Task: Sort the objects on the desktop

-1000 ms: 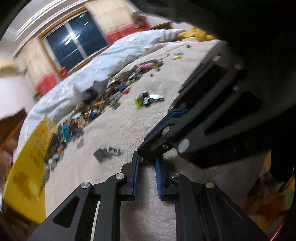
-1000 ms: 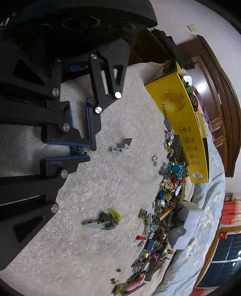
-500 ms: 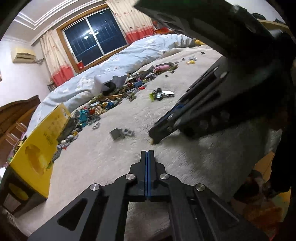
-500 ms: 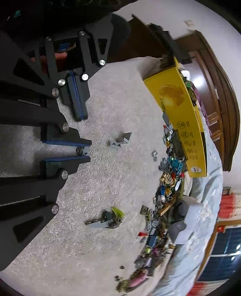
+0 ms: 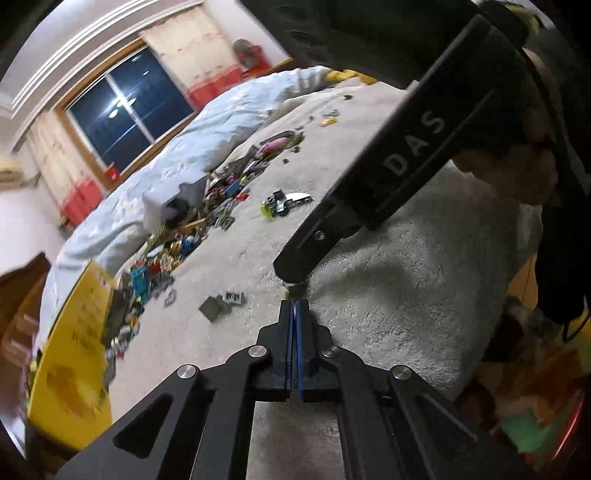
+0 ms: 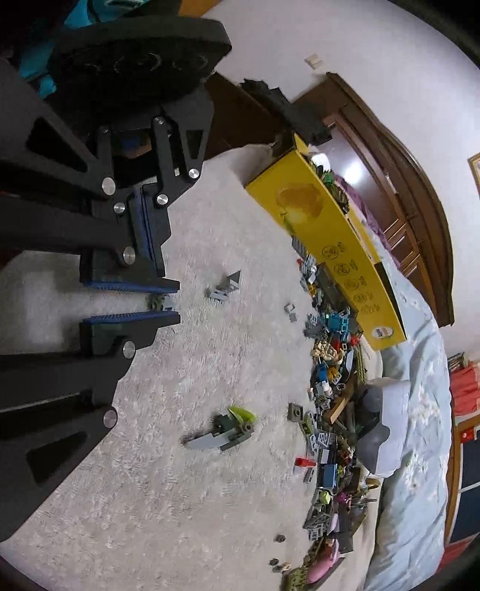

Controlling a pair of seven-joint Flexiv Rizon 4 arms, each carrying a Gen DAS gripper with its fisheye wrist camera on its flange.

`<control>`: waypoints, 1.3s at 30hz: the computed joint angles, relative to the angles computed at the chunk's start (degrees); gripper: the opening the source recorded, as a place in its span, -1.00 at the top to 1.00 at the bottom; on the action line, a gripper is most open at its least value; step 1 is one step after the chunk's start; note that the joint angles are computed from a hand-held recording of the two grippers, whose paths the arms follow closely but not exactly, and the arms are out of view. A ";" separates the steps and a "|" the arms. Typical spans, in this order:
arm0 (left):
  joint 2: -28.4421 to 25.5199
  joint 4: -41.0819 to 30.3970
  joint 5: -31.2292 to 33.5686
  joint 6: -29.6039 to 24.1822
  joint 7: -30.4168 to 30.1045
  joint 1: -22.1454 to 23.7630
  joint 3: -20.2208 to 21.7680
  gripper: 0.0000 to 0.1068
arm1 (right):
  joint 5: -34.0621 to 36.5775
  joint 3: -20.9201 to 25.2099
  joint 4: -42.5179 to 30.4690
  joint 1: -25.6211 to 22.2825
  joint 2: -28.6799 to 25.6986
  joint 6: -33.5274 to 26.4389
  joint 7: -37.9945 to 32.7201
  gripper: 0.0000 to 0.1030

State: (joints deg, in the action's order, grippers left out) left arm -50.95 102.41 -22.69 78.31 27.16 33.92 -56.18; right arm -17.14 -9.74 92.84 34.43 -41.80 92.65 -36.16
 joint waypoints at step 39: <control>-7.13 3.70 14.88 12.74 -19.10 3.21 -4.55 1.00 | -5.74 -2.59 -1.69 1.40 -0.76 -7.87 7.09 0.91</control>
